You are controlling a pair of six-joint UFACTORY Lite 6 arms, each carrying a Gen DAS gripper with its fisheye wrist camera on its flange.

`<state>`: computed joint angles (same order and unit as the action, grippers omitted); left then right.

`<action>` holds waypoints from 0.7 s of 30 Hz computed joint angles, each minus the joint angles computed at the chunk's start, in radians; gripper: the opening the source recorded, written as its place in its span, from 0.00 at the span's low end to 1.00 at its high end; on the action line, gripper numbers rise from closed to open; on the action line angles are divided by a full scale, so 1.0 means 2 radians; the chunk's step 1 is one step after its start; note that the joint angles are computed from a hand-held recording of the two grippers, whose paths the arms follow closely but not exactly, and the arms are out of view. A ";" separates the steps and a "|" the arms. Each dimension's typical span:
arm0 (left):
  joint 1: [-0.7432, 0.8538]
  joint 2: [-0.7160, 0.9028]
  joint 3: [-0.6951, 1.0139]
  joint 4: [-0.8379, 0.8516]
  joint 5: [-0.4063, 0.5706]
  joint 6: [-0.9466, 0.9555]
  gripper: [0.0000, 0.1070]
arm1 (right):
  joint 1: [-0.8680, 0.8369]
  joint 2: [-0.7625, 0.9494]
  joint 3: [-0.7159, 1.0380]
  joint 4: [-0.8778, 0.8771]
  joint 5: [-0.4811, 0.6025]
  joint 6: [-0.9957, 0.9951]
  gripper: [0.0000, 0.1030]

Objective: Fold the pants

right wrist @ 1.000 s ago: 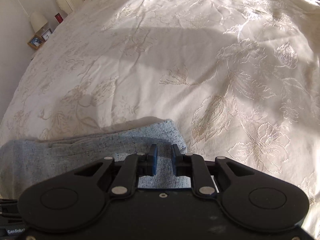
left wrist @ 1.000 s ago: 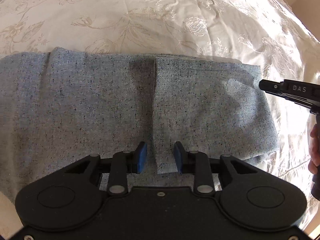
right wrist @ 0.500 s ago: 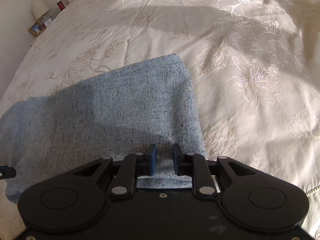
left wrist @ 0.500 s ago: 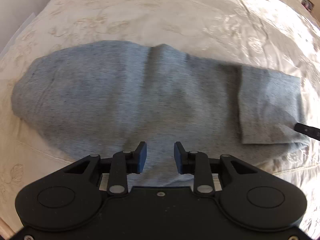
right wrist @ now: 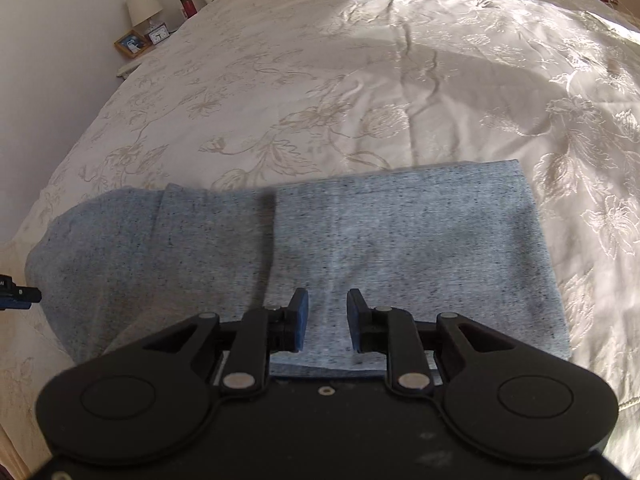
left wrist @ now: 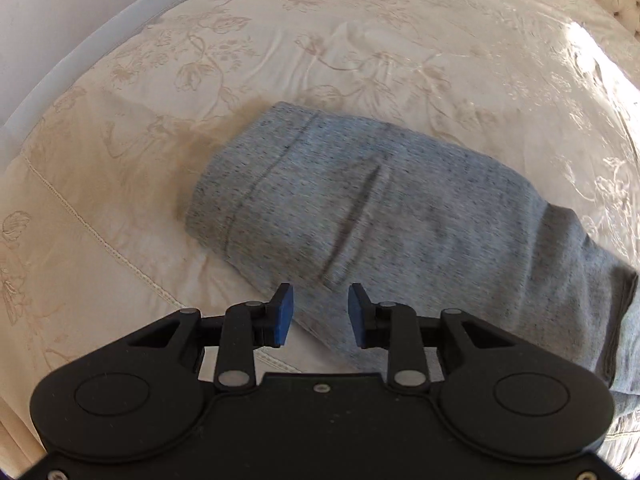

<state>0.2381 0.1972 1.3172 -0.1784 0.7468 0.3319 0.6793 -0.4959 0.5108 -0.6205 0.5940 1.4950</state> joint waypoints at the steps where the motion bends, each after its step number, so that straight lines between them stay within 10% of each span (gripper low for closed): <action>1: 0.010 0.017 0.021 -0.006 0.004 0.011 0.36 | 0.010 0.020 0.015 -0.007 -0.001 0.014 0.23; 10: 0.065 0.205 0.193 -0.050 0.070 0.057 0.58 | 0.085 0.162 0.140 -0.041 0.015 0.100 0.23; 14: 0.086 0.242 0.196 -0.088 0.062 0.081 0.80 | 0.094 0.213 0.186 -0.039 0.018 0.106 0.23; 21: 0.089 0.270 0.204 -0.135 0.052 0.132 0.92 | 0.105 0.275 0.244 -0.013 0.024 0.088 0.23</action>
<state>0.4155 0.7379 1.7251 -0.4485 0.8510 0.5962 0.8893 0.0547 0.9988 -0.6462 0.6423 1.6701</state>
